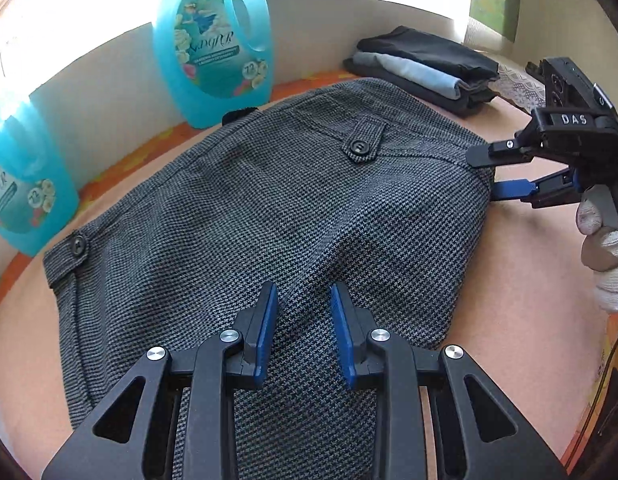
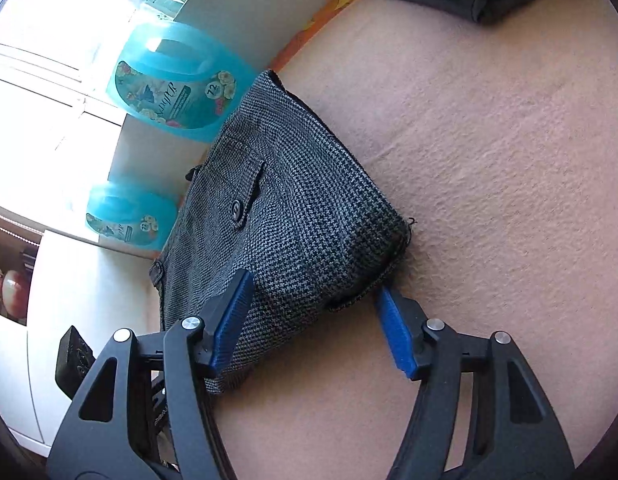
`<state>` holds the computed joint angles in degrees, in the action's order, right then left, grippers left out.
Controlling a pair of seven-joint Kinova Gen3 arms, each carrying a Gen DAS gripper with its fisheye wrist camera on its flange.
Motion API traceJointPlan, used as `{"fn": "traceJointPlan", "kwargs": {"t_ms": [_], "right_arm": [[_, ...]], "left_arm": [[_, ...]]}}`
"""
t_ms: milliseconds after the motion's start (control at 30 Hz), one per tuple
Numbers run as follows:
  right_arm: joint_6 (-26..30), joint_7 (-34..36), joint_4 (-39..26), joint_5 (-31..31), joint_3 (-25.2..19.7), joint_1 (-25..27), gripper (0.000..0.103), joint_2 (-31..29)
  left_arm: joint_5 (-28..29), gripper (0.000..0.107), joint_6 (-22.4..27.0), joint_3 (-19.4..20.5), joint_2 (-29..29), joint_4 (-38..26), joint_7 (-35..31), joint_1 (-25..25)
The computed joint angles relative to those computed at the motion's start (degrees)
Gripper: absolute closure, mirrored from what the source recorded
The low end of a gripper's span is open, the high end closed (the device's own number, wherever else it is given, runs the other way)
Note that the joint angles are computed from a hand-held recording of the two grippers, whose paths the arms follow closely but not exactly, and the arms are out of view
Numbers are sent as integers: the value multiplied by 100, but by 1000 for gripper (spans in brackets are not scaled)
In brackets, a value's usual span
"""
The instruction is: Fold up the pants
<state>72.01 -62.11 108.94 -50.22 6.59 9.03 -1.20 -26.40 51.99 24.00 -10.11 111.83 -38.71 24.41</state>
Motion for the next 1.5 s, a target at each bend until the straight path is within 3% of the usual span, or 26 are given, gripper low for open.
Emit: {"fn": "traceJointPlan", "kwargs": {"t_ms": [67, 300, 400, 467, 567, 767, 1067, 1167, 1300, 1400, 1500], "right_arm": [[-134, -57, 18, -2, -64, -65, 28, -32], [-728, -166, 217, -76, -112, -305, 29, -196], [-872, -147, 268, -76, -114, -352, 45, -183], [-988, -149, 274, -21, -128, -385, 65, -175], [-951, 128, 309, -193, -45, -342, 75, -168], [-1285, 388, 212, 31, -161, -566, 81, -608], [-1561, 366, -53, 319, -126, -1171, 84, -978], [-1735, 337, -69, 444, -181, -1340, 84, -1083], [-1846, 312, -175, 583, -202, -1586, 85, -1187], [-1959, 392, -293, 730, -289, -1822, 86, -1317], [-2010, 577, -422, 890, -395, -2145, 86, -1451]], "left_arm": [[-204, 81, 103, 130, 126, -8, 90, 29], [-452, 81, 197, 117, 94, -91, 344, 215], [-526, 81, 46, 186, 42, -119, 378, 253], [-515, 81, 2, 219, 137, -194, 221, 312], [-372, 81, -8, 120, 403, -288, -2, 444], [109, 81, -345, -244, 141, -107, -198, 432], [566, 81, 338, 196, -982, 90, 75, -182], [838, 81, 371, 270, -1028, 268, -65, -319], [1297, 81, -62, 49, -1188, 557, -270, -492], [1268, 81, 26, 260, -1405, 512, -282, -759], [1428, 81, 203, 163, -1904, 500, -356, -982]]}}
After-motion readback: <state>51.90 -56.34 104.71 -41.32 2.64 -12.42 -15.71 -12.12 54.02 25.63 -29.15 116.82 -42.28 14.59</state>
